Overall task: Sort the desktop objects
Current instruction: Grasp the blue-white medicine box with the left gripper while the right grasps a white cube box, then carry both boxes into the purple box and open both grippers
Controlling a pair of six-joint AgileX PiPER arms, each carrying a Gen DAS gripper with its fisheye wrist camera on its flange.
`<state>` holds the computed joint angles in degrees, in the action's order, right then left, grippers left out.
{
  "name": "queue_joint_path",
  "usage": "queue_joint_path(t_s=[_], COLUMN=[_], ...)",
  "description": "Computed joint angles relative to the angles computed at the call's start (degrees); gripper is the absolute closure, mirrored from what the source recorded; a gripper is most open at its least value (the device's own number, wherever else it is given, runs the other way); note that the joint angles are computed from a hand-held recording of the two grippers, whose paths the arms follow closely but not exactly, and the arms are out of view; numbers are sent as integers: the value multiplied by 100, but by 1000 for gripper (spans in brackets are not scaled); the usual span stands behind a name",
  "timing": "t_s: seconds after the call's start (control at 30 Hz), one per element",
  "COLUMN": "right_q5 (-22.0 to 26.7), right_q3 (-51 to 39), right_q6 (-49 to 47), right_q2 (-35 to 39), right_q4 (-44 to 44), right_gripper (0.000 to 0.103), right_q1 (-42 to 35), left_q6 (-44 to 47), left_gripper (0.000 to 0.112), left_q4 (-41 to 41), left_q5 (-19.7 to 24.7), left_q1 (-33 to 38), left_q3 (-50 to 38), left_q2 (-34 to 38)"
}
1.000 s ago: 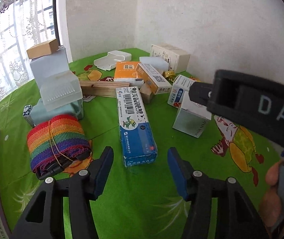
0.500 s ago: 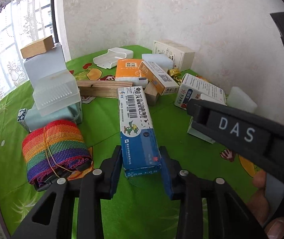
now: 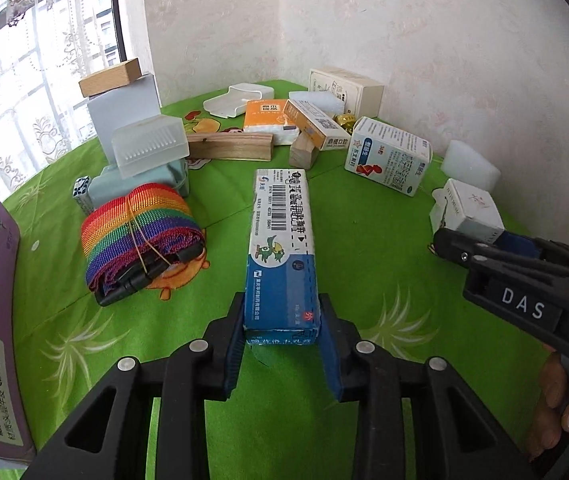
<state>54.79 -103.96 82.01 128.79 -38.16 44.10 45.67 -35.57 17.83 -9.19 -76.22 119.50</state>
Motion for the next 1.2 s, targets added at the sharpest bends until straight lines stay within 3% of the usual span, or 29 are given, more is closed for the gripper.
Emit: queue_joint_path(t_s=[0.23, 0.4, 0.47, 0.5, 0.53, 0.77, 0.87, 1.2], right_q5=[311, 213, 193, 137, 89, -163, -157, -172], right_q3=[-21, -17, 95, 160, 225, 585, 552, -162], right_q6=[368, 384, 436, 408, 415, 696, 698, 203], right_q2=[-56, -25, -74, -104, -138, -417, -481, -299], right_q4=[-397, -433, -513, -500, -536, -976, -1031, -927], right_gripper=[37, 37, 48, 58, 58, 58, 58, 58], right_q1=[103, 23, 42, 43, 57, 199, 221, 371], left_q6=[-477, -423, -180, -119, 44, 2175, 2700, 5353], left_gripper=[76, 76, 78, 78, 78, 79, 79, 79], left_q4=[395, 322, 106, 49, -101, -2068, -2616, -5544], left_q5=[-137, -219, -205, -194, -186, -209, -276, -522], left_q1=[-28, -56, -45, -44, -39, 95, 171, 754], left_q3=[81, 28, 40, 43, 65, 477, 656, 1356], left_q2=[-72, -27, -42, -49, -64, -382, -560, -1403])
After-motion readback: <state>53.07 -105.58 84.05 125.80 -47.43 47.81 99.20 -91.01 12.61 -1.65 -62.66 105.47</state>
